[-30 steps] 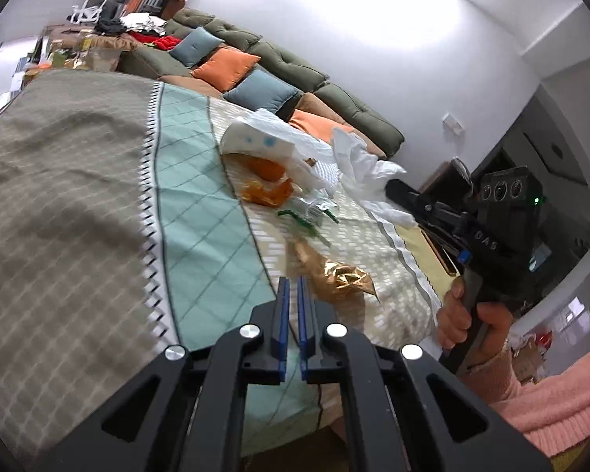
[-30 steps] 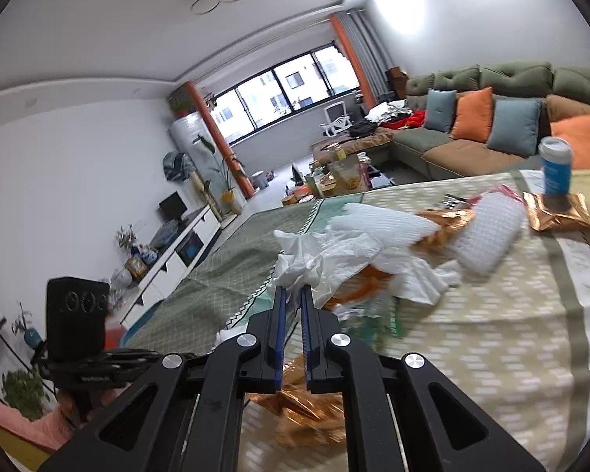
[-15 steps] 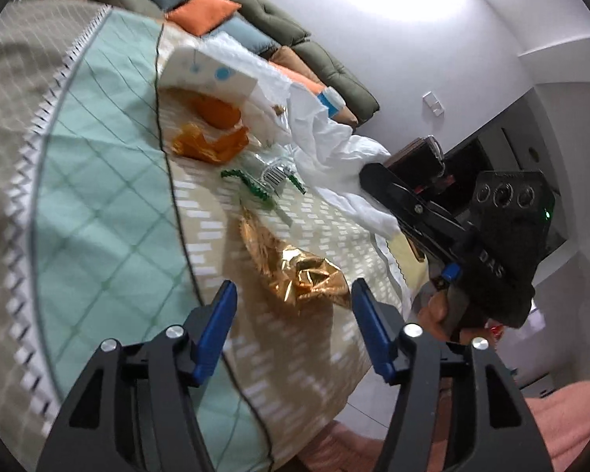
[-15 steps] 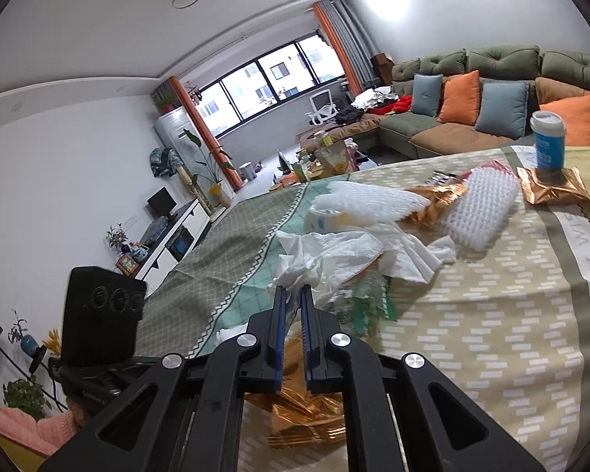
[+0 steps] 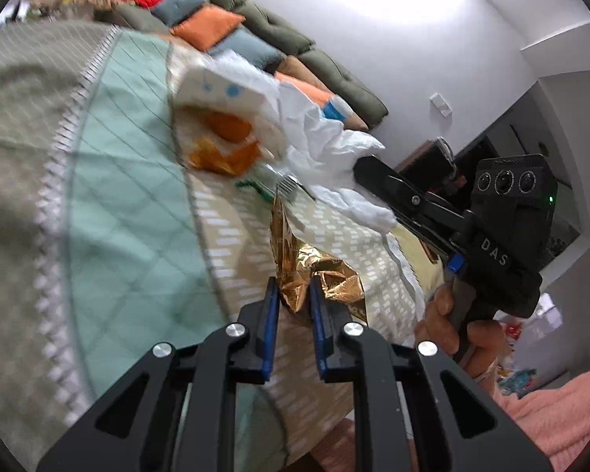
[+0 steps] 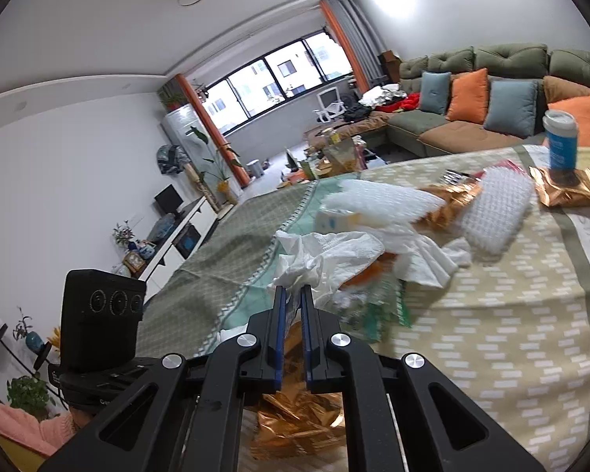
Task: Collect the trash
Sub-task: 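Grasp the gold foil wrapper with the left gripper, then carry the gold foil and white bag to the teal bin and release both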
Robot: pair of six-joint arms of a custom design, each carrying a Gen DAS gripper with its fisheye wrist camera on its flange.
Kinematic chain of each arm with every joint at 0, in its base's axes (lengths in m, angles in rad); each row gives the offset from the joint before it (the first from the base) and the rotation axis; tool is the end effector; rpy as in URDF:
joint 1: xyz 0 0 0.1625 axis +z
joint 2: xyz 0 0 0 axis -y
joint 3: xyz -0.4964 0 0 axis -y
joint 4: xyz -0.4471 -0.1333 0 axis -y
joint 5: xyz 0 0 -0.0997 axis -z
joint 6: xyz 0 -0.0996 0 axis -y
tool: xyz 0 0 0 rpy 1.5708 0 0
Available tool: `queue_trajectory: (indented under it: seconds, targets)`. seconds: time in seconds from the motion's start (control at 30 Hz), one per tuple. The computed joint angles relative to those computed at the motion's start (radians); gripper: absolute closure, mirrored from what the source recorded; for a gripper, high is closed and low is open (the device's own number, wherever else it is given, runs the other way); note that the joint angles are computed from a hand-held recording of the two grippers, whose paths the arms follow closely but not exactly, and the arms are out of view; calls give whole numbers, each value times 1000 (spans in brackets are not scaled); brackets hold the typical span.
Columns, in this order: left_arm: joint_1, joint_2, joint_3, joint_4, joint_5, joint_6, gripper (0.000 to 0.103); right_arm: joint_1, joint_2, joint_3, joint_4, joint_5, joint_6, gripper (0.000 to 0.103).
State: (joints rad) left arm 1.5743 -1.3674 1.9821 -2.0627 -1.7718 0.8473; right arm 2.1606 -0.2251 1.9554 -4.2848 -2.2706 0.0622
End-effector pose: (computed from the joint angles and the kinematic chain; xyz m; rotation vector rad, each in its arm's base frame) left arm 0.1153 -0.5521 0.2817 -1.1743 -2.6603 -0.0418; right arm 0.3531 -0.4033 -0.1273 0.1719 -2.4258 1.4903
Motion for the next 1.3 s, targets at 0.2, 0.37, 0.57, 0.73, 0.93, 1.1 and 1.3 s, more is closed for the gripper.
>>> queue_trajectory:
  seconds: [0.2,0.37,0.57,0.73,0.93,1.1,1.3]
  targets:
    - [60,-47,-43,-76,-8,-23,87,-4,0,-57,84,86,-44,95]
    - [118,-81,-87,-152,-18,-42,87,-14,8,-133,205,184,-80,95]
    - [162,-110,-137,-234,-26,-79,87,-21,34,-253,387,299,-127,95]
    - [199,-111,-179,-304,-18,-122,87,-18,62,-368,538,374,-166,95]
    - [242,-95,-241,-376,15,-181,87,-13,113,-526,722,426,-215,95]
    - [268,-68,-295,-412,43,-222,86,-11,158,-635,849,439,-238,95]
    - [288,-39,-330,-433,86,-253,86,-5,216,-765,994,432,-258,95]
